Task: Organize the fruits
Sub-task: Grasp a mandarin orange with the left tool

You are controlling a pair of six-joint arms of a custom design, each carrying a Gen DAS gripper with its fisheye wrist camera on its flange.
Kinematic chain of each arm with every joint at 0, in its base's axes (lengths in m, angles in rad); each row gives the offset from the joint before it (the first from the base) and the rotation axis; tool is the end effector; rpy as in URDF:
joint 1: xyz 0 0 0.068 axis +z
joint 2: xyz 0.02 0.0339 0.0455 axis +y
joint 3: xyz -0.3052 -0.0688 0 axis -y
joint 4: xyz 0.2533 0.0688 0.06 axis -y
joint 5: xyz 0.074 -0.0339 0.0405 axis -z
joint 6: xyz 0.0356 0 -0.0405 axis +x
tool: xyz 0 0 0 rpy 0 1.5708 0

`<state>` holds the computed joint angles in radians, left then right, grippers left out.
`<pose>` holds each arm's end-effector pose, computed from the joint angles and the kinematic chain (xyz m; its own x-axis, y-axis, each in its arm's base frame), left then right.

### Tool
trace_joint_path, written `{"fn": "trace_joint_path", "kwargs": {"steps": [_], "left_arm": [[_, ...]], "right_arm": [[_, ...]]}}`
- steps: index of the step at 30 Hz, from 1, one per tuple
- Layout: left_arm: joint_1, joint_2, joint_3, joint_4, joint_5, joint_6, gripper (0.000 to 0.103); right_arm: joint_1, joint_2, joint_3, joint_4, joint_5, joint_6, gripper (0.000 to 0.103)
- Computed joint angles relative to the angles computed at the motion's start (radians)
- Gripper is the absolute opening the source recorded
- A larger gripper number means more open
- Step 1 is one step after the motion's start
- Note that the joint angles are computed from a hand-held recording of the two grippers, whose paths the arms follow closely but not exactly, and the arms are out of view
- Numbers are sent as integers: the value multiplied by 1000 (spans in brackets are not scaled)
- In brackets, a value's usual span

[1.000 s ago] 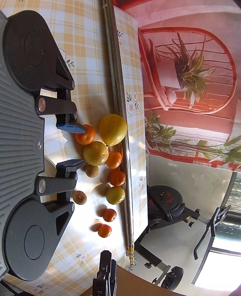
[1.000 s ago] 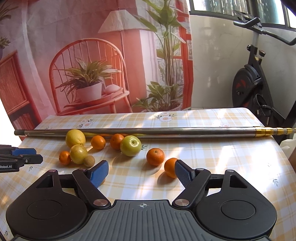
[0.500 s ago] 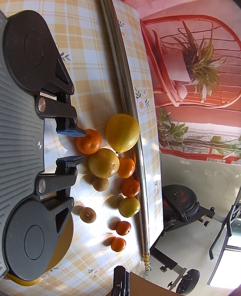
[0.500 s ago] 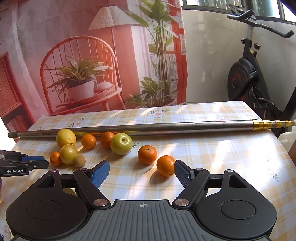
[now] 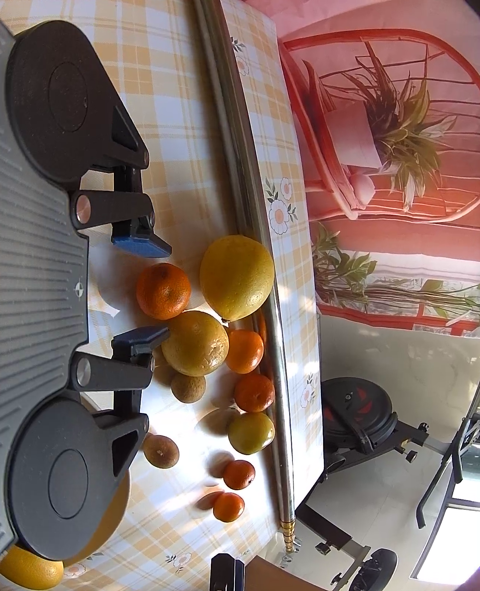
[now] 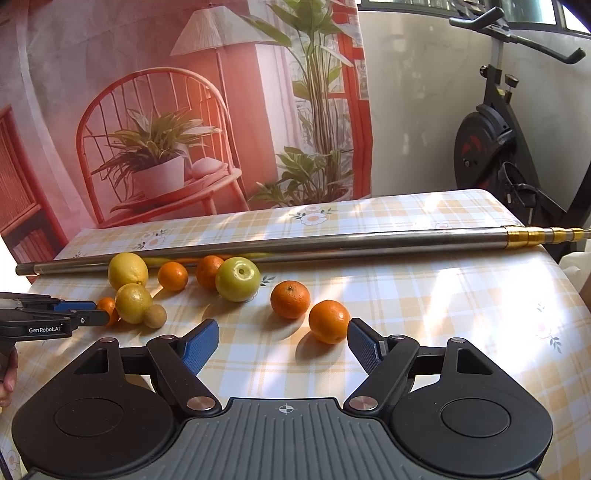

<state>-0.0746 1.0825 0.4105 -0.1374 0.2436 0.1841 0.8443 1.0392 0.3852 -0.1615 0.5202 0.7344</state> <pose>0.1861 -0.0225 0.1937 -0.6660 0.2279 -0.7102 0.3664 0.9294 -0.0453 0.1293 0.1189 0.1937 -0.6420 0.1530 -0.7513 0.0107 0.9816 0.1908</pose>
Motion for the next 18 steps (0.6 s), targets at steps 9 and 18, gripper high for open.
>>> {"fn": "trace_joint_path", "kwargs": {"steps": [9, 18], "left_arm": [[-28, 55, 3, 54, -34, -5, 43], [-12, -45, -17, 7, -66, -32, 36]], "right_arm": [[-14, 3, -9, 8, -14, 2, 74], [-25, 2, -16, 23, -25, -9, 74]]}}
